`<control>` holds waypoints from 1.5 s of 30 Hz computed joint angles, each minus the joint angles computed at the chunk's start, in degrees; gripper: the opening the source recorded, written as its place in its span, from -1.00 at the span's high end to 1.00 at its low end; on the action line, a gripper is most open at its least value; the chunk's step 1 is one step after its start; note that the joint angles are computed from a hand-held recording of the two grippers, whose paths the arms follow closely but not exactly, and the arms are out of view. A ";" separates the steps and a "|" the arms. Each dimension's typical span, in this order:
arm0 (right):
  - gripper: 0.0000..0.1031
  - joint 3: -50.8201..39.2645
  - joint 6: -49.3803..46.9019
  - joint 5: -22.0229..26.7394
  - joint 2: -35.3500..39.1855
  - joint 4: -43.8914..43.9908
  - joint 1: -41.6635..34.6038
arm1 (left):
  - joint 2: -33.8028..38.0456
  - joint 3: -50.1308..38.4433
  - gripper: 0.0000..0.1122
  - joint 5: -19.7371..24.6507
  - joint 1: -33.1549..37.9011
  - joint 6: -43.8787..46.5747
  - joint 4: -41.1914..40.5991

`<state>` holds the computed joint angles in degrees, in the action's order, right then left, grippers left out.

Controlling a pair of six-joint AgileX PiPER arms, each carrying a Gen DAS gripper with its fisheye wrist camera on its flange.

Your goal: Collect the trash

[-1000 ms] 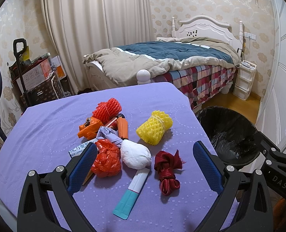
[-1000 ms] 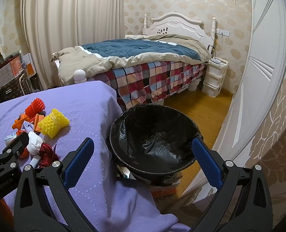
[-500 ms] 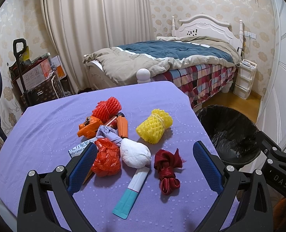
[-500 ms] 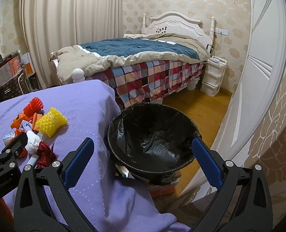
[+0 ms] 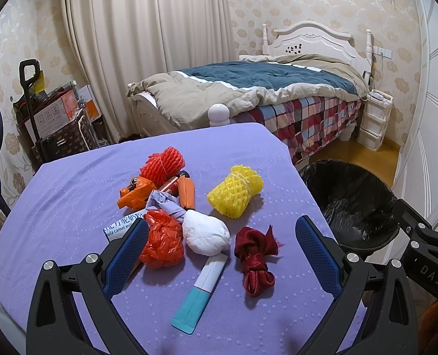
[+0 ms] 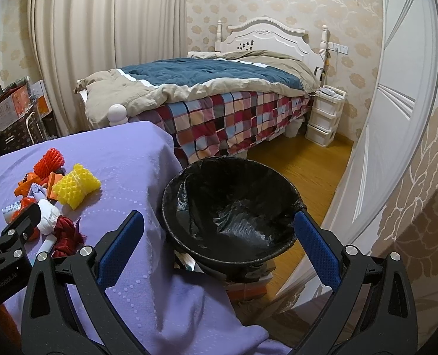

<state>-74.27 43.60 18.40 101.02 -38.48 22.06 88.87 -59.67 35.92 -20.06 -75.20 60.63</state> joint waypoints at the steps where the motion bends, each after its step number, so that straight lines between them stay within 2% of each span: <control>1: -0.92 0.03 -0.04 -0.03 -0.02 0.03 -0.03 | 0.05 -0.06 -0.73 0.00 0.01 0.10 -0.10; 30: -0.92 -1.36 0.99 0.95 1.19 -0.61 0.89 | -0.08 -0.11 -0.73 -0.20 0.21 1.63 -1.23; 32: -0.92 0.00 -0.67 -0.12 0.55 0.65 -0.20 | -0.45 0.82 -0.72 -0.62 0.49 1.42 -0.71; 37: -0.92 0.63 -6.41 -0.70 0.25 6.26 -0.99 | -1.09 0.86 -0.71 -2.30 3.82 6.68 -4.14; 39: -0.92 -0.37 -9.54 0.00 0.20 9.40 -0.87 | -1.02 3.17 -0.71 -3.46 4.64 3.92 -2.04; 41: -0.92 1.01 -9.71 -0.97 0.56 9.67 -0.82 | -2.20 3.76 -0.71 -3.23 5.66 4.88 -2.65; 43: -0.92 -2.67 -8.41 1.17 3.16 9.05 1.34 | -3.40 5.33 -0.71 -3.86 7.50 5.04 -2.32; 45: -0.91 -2.30 -8.84 1.09 3.16 9.21 2.06 | -4.20 6.35 -0.71 -4.36 9.30 6.16 -2.80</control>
